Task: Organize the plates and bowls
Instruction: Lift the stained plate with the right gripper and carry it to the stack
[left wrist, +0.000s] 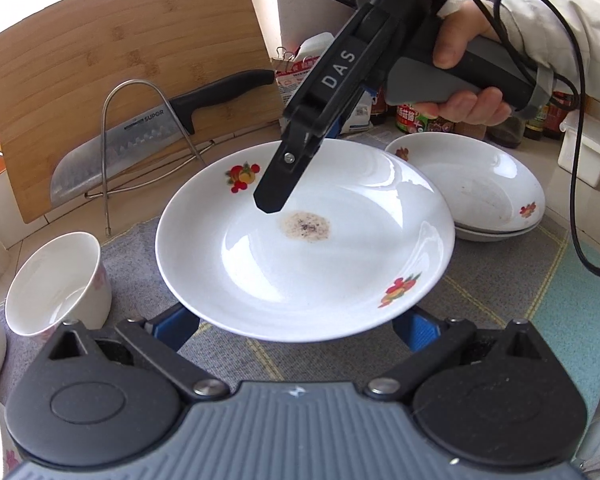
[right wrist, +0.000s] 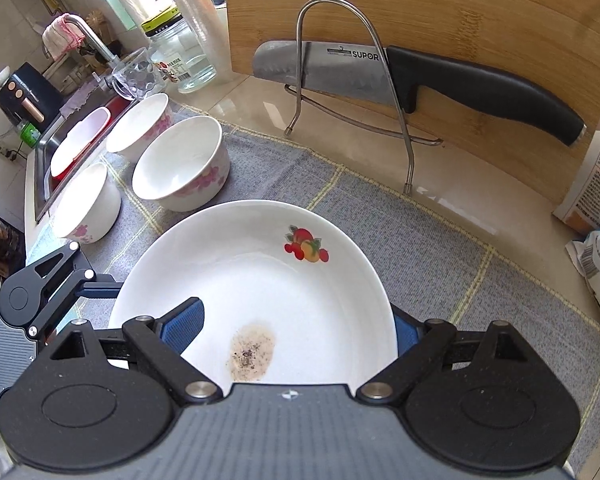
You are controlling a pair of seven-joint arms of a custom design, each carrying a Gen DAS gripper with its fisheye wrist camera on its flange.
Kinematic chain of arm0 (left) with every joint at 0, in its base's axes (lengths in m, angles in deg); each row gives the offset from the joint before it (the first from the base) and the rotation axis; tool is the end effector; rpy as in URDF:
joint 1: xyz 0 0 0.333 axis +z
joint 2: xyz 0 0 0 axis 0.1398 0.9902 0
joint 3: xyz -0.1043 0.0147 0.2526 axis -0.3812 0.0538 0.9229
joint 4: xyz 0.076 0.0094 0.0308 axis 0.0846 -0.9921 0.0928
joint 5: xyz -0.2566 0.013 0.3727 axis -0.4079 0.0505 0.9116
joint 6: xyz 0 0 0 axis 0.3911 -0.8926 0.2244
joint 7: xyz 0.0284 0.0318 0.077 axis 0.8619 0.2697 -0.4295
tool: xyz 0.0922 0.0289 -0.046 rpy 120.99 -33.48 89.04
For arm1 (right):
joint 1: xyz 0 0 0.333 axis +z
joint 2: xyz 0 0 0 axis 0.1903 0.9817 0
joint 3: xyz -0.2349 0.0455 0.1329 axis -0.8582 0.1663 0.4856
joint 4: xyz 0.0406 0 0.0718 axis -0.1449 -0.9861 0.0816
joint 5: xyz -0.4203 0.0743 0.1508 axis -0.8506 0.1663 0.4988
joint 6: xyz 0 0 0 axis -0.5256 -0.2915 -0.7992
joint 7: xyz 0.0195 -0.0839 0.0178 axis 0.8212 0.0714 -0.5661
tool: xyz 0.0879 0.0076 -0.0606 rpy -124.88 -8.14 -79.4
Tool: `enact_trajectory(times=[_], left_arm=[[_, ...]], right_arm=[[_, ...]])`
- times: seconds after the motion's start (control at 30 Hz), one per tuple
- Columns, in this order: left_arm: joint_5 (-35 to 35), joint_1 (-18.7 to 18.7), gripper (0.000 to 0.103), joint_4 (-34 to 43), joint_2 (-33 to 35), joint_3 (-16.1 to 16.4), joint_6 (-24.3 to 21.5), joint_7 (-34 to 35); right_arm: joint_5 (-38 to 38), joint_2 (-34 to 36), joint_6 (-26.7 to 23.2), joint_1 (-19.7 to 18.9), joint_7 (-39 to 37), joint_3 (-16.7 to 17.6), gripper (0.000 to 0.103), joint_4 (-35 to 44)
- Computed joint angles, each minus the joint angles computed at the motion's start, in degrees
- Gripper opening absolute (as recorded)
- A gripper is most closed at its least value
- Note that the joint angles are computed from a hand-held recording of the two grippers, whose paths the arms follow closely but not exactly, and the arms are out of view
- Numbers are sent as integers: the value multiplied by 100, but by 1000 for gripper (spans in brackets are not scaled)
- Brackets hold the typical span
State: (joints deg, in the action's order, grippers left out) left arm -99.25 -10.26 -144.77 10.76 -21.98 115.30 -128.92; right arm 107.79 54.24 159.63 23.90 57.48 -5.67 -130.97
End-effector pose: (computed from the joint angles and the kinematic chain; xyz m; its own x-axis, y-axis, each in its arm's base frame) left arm 0.4838 -0.1901 0.3060 -0.8464 -0.5260 -0.0831 -0.3062 0.6084 -0.7322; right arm 0.5671 0.1202 0.3541 0.3147 -0.8971 -0.3101 -0.8923 -0.1683 -0.4189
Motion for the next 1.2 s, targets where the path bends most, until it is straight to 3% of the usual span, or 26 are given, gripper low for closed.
enact_trajectory(times=[0.63,1.2], left_arm=[[514,-361,102,-505,-743,234,-473,-219],[716,-573,102,-255,-496,66,-1056,-9]], right_arm=[[-583,-1507,402,185,908,-159,96,-1423],[-1599,-3186,442,-155,2248,-354,96,-2876]])
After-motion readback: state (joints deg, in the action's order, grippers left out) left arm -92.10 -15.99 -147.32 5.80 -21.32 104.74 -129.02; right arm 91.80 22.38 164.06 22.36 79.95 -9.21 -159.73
